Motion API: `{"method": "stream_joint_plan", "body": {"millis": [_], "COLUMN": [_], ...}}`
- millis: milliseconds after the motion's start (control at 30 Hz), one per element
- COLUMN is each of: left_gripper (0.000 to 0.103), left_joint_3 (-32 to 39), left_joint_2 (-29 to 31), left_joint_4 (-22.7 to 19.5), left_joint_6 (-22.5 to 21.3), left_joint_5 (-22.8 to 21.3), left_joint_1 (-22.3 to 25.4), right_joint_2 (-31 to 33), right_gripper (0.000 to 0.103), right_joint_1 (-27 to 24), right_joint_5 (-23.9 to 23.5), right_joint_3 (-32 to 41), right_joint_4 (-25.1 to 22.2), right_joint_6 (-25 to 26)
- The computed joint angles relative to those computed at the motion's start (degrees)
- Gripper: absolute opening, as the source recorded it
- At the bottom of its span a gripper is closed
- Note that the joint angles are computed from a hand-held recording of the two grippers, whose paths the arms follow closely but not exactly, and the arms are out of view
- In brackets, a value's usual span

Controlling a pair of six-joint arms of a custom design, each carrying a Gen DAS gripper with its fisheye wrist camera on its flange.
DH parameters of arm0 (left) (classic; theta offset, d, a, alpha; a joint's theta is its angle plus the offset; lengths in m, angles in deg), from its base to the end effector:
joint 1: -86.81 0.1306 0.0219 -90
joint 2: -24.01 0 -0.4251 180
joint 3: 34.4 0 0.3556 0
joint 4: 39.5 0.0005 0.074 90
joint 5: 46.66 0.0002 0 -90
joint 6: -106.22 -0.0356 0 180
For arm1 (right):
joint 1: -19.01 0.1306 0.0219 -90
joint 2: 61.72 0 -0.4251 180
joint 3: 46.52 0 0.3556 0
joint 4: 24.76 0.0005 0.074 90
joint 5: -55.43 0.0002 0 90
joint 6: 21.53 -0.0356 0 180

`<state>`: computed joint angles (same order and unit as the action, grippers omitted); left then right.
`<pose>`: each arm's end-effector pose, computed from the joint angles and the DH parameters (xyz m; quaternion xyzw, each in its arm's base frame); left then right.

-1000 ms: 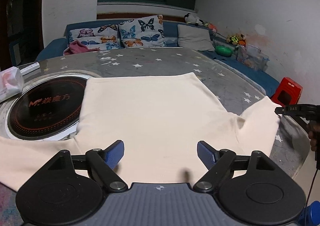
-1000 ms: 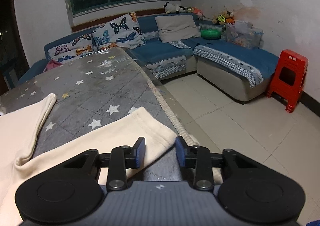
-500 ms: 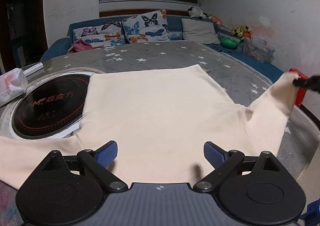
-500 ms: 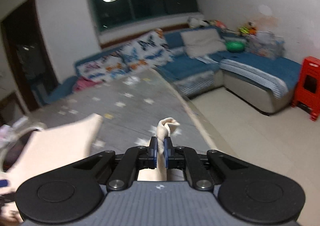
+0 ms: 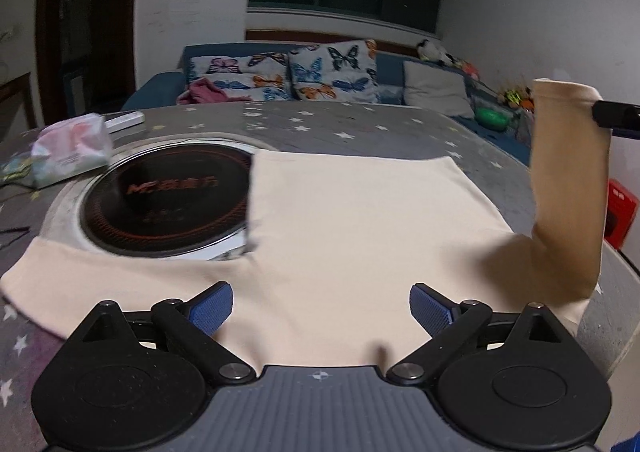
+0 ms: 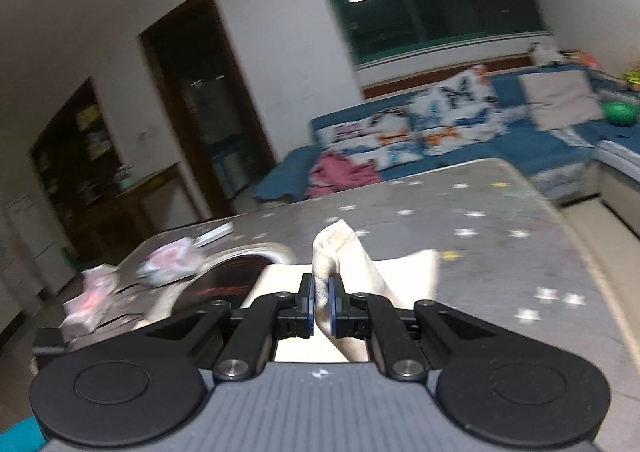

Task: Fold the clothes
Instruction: 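Grasp a sleeve cuff with the right tool and lift it, then fold the sleeve across the shirt body and open the right tool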

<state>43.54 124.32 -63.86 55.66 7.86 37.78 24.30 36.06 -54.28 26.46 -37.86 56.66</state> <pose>0.3413 -0.3622 0.3384 -0.0379 0.8916 -0.0420 0.4492 0.4128 0.1386 0.4269 -0.1286 0.8312 0.2705 0.4684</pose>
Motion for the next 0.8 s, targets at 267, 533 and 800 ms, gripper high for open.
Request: {"method": "stream_joint_plan", "body": {"millis": [267,533,800], "left_gripper": [0.097,0.093,0.081], "left_joint_3": [-5.2,-7.2,-6.1], "left_joint_2": [-3.8,-5.5,-4.9], "left_joint_4": [3.1,4.0,6.4], "left_joint_6": [1.9,2.0,-2.2], "left_joint_5": [-0.9,-1.5,-0.9], "left_joint_1": [0.0,0.3,0.1], "right_joint_2": [4.7,7.1,6.1], "right_gripper": [0.006,0.017,0.019], "right_joint_1": [8.7,11.7,6.9], "right_joint_5": [-0.3,-1.7,5.8], "right_joint_3": [4.6,5.5,4.0], "right_joint_4": [-3.5,-7.1,-12.0], "right_joint_6": [2.3,4.6,11.3]}}
